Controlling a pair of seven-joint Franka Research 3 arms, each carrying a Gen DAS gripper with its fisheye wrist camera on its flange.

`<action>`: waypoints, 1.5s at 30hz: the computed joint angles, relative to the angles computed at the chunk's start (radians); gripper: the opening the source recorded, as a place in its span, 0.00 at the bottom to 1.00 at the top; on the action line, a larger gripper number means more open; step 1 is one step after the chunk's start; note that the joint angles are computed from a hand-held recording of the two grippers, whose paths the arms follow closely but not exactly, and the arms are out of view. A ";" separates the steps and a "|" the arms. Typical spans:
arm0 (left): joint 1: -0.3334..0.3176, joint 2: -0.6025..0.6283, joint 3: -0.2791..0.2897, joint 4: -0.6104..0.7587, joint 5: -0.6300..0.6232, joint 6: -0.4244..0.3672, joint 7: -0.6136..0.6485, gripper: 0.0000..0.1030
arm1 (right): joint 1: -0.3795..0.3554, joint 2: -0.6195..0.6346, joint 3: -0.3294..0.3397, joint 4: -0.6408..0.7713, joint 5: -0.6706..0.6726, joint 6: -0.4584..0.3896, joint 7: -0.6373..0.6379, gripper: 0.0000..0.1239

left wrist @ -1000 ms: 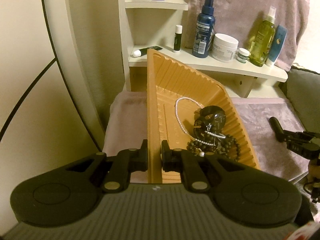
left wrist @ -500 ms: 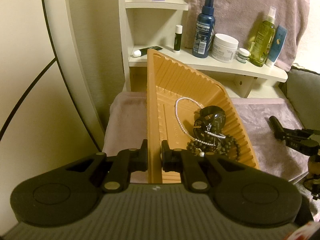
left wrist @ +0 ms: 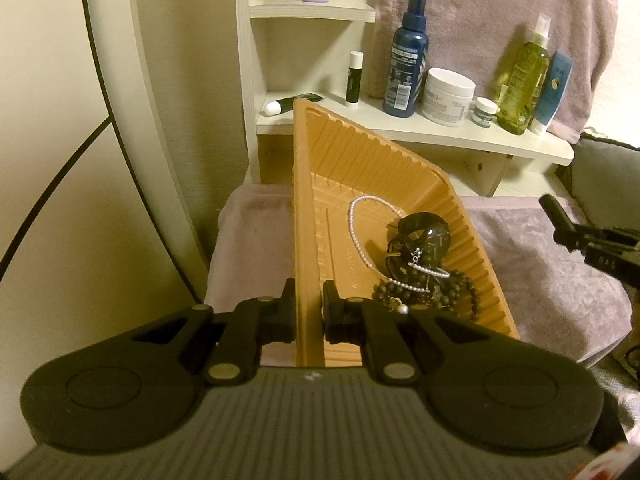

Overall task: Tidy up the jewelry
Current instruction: 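Carry the black tube into the orange tray and open the right tool, then lower the orange tray flat onto the towel and open the left tool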

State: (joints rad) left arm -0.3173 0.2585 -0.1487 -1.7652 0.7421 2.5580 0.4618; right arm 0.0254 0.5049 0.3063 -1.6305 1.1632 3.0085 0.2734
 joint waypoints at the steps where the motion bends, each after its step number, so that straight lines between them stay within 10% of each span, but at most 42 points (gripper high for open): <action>1: 0.000 0.000 0.000 -0.001 0.000 0.002 0.000 0.10 | -0.004 -0.004 0.008 0.002 0.008 -0.009 -0.003 0.18; 40: 0.013 -0.006 0.004 -0.026 -0.013 0.039 0.006 0.10 | 0.138 0.095 0.018 0.173 -0.053 -0.301 0.073 0.19; 45: 0.014 -0.006 0.005 -0.030 -0.013 0.042 0.000 0.10 | 0.106 0.080 0.047 0.150 0.041 -0.289 -0.003 0.49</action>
